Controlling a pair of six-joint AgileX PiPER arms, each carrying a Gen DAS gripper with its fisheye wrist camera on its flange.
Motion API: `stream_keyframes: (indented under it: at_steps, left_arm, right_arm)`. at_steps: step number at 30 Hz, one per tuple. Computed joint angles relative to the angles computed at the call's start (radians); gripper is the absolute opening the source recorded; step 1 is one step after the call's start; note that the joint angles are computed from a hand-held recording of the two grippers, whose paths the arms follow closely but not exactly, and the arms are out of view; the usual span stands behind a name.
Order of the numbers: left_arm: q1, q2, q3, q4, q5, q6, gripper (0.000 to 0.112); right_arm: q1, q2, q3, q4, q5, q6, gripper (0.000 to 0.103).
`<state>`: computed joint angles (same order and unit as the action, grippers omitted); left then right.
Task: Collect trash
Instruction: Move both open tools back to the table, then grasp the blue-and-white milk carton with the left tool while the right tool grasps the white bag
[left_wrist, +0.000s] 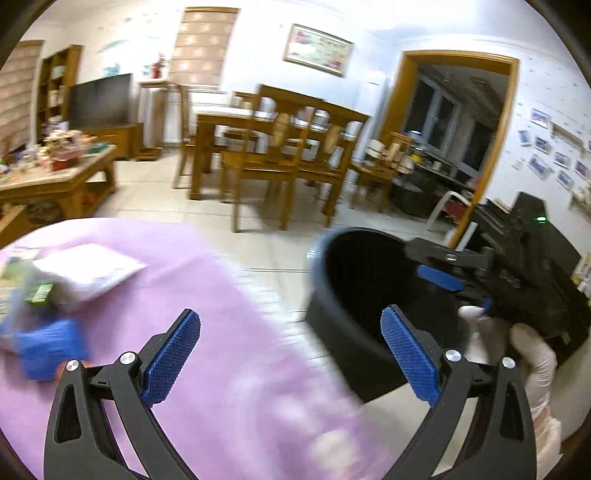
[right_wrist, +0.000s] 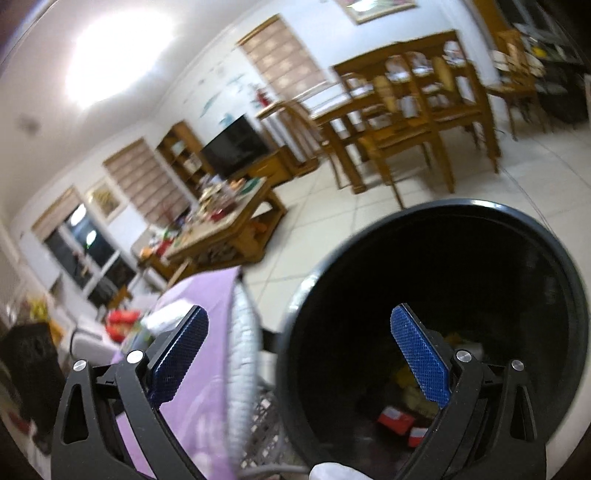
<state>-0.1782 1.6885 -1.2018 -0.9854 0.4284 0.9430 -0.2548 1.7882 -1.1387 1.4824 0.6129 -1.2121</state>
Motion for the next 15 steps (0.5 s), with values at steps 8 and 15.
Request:
stream_keyframes:
  at_steps: [8, 15]
  left_arm:
    - [0.280, 0.029, -0.050, 0.161, 0.017, -0.074, 0.098]
    - [0.373, 0.197, -0.261, 0.468, 0.056, -0.302, 0.097]
  right_arm:
    - [0.315, 0.048, -0.199, -0.278, -0.116, 0.219, 0.098]
    - [0.553, 0.208, -0.512, -0.736, -0.125, 0.545, 0.090]
